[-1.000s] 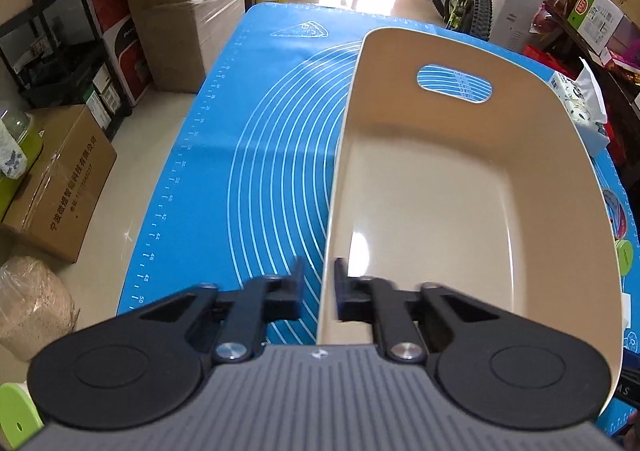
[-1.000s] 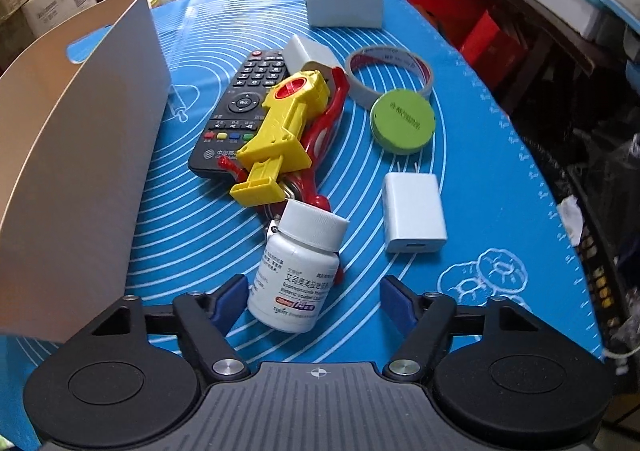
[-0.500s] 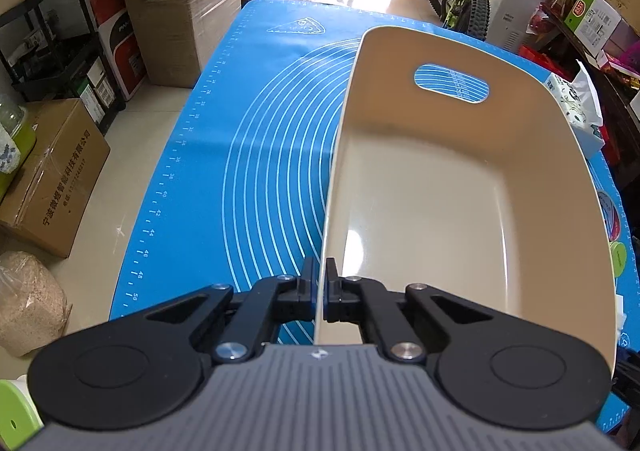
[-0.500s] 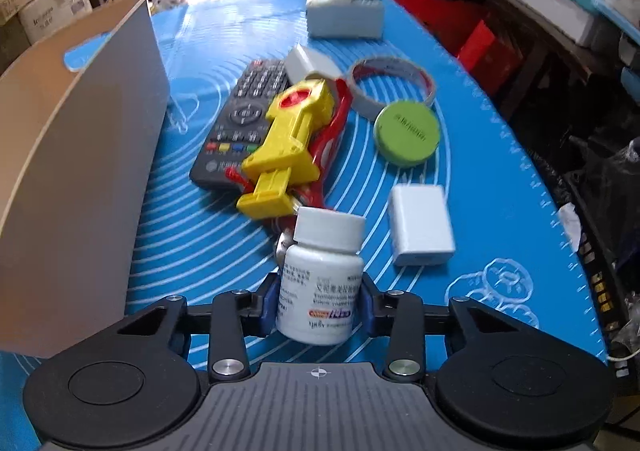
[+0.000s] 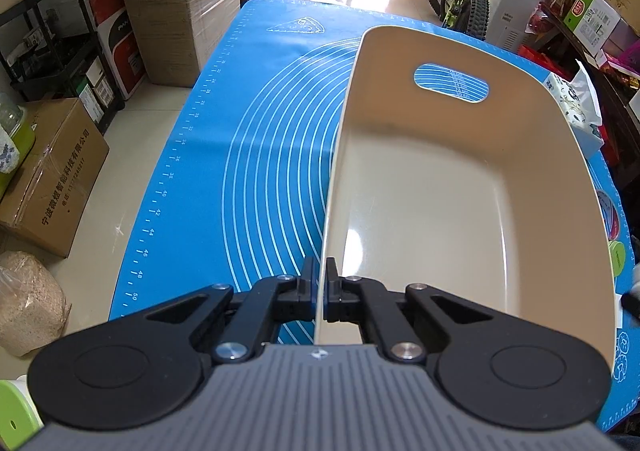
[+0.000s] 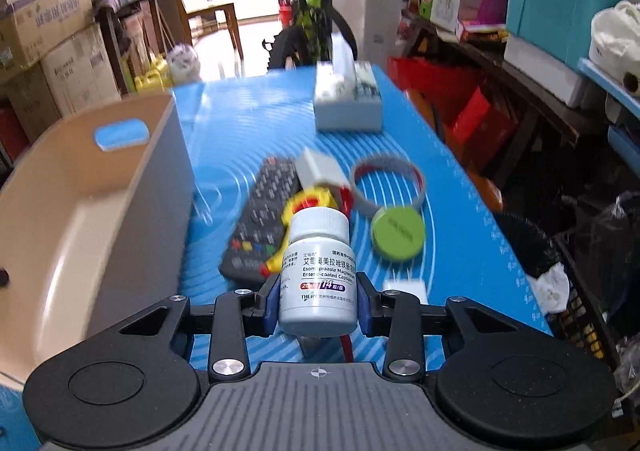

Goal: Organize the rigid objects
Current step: 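Carry the pill bottle into the basket and open the right gripper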

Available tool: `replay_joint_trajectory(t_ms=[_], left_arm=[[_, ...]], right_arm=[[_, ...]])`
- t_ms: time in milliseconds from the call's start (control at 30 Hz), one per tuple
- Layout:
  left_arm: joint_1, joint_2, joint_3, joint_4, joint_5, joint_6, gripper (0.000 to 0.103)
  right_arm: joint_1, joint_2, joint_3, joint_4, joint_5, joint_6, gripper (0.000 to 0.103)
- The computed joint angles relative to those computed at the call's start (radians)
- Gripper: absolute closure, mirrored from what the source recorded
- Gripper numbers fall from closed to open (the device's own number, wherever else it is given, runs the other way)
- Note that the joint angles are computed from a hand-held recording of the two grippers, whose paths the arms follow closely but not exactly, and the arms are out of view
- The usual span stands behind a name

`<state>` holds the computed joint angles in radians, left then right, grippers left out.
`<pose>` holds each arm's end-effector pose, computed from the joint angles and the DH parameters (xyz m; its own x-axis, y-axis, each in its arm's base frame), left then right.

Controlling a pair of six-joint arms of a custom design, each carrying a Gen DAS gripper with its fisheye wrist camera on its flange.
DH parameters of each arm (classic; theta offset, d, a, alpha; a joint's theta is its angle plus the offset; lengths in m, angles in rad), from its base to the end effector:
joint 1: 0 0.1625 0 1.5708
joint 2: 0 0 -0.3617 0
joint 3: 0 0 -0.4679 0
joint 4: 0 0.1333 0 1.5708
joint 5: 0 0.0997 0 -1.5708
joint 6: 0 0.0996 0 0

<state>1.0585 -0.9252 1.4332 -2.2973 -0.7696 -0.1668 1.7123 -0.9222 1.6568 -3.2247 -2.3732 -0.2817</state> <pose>-0.1836 -0.7444 0.1778 -0.7528 0.0613 -0.6554 0.3585 0.8732 -0.3302 0.1571 -0.6657 0.1744 -0.7146 0.2827 0.6399 -0.2958 0.7068 -0.6426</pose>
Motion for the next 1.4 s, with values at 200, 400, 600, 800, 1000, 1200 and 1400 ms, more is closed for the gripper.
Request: replay_joint_trajectory(t_ms=[200,400,600,800,1000,1200,1400], left_arm=[[0.0,0.002,-0.003,0.004,-0.001,-0.001,0.099],[0.0,0.001,-0.002,0.002,-0.002,0.002,0.099],[0.0,0.001,-0.002,0.005,0.001,0.001,0.099],[-0.001,0.002,-0.001,0.001,0.001,0.006,0.099],[-0.001,0.002,0.0,0.001,0.001,0.01,0.099],[0.0,0.002,0.0,-0.002,0.0,0.014,0.099],[0.001,0.002,-0.001,-0.002,-0.003,0.014,0.099]], right_arm=[[0.028,0.03,-0.071,-0.019,0.041,-0.064,0.058],[0.056,0.089,-0.16,-0.007,0.087,-0.119,0.058],[0.084,0.163,-0.258,0.062,0.134,-0.161,0.058],[0.101,0.223,-0.318,0.132,0.153,-0.139,0.058],[0.107,0.285,-0.388,0.258,0.152,-0.107,0.058],[0.108,0.332,-0.46,0.471,0.119,-0.023,0.059],[0.1,0.353,-0.495,0.613,0.086,0.04,0.059]])
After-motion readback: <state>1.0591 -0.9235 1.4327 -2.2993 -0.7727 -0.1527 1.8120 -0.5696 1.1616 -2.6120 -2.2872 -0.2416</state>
